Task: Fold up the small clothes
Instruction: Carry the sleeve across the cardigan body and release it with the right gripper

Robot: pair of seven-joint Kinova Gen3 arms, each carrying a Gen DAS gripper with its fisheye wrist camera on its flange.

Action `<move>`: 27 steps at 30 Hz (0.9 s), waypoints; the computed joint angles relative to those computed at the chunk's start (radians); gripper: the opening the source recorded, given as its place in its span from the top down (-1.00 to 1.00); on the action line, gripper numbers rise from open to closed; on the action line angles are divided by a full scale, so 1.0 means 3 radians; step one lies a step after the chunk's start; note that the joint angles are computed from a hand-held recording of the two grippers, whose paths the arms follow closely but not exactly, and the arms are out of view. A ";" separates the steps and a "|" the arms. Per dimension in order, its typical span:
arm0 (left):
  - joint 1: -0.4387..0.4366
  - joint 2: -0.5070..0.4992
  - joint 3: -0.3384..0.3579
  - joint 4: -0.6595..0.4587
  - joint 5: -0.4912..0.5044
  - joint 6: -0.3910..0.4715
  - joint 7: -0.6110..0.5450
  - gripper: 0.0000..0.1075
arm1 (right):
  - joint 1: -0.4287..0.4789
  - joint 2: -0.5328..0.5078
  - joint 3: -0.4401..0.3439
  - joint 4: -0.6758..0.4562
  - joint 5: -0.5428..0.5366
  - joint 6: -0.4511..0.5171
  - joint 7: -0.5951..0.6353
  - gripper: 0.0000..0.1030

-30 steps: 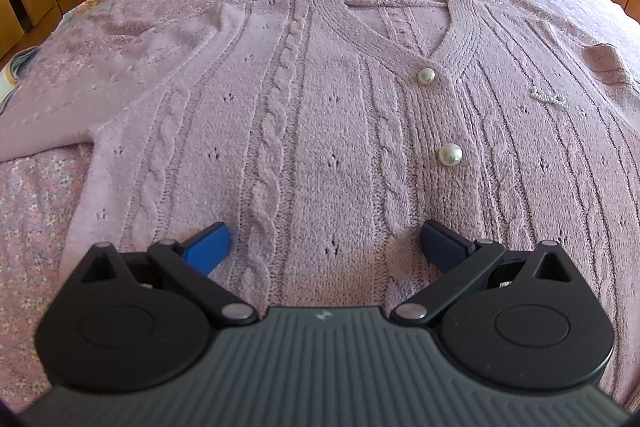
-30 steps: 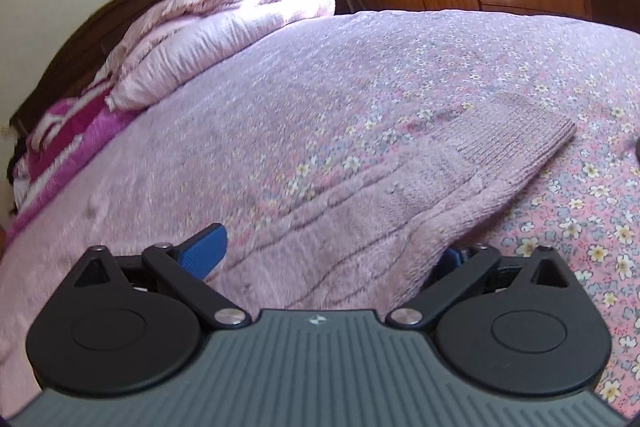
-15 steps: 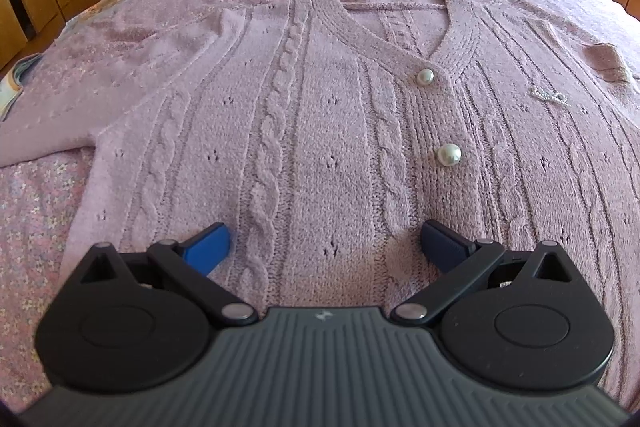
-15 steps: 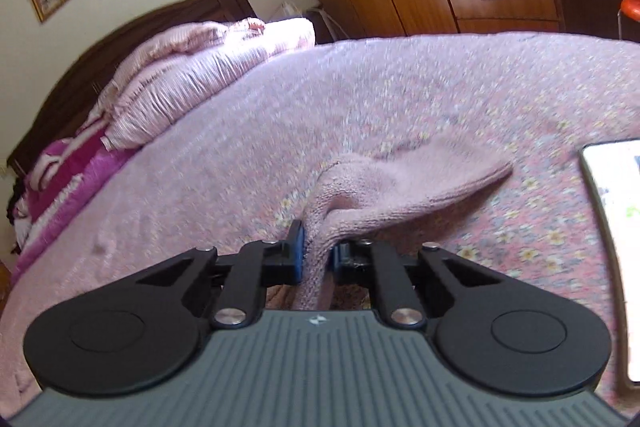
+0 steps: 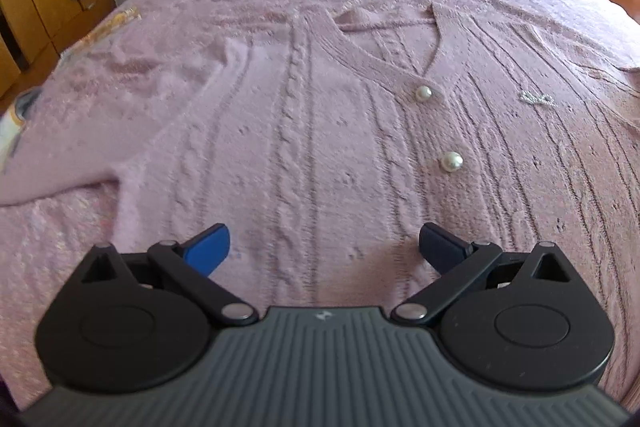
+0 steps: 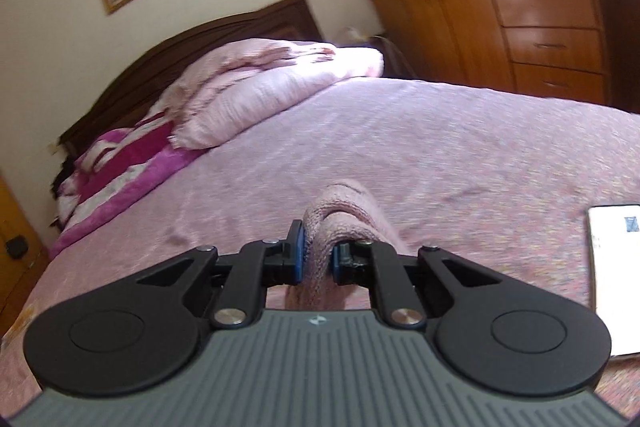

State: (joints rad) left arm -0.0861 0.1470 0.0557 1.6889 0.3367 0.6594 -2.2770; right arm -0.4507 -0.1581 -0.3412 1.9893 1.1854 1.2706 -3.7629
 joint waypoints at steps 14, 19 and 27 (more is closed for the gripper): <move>-0.0345 0.0088 -0.0078 -0.0350 0.0385 0.0186 -0.0376 -0.91 | -0.0822 0.1004 0.0066 -0.1425 0.0315 0.0406 0.0645 0.73; -0.0448 0.0123 -0.0070 -0.0442 0.0470 0.0162 -0.0505 -0.91 | -0.1061 0.1389 0.0238 -0.1975 0.0340 0.0367 0.0924 0.73; -0.0615 0.0210 -0.0078 -0.0583 0.0604 0.0206 -0.0556 -0.91 | -0.1358 0.2042 0.0524 -0.2907 0.0278 0.0214 0.1467 0.73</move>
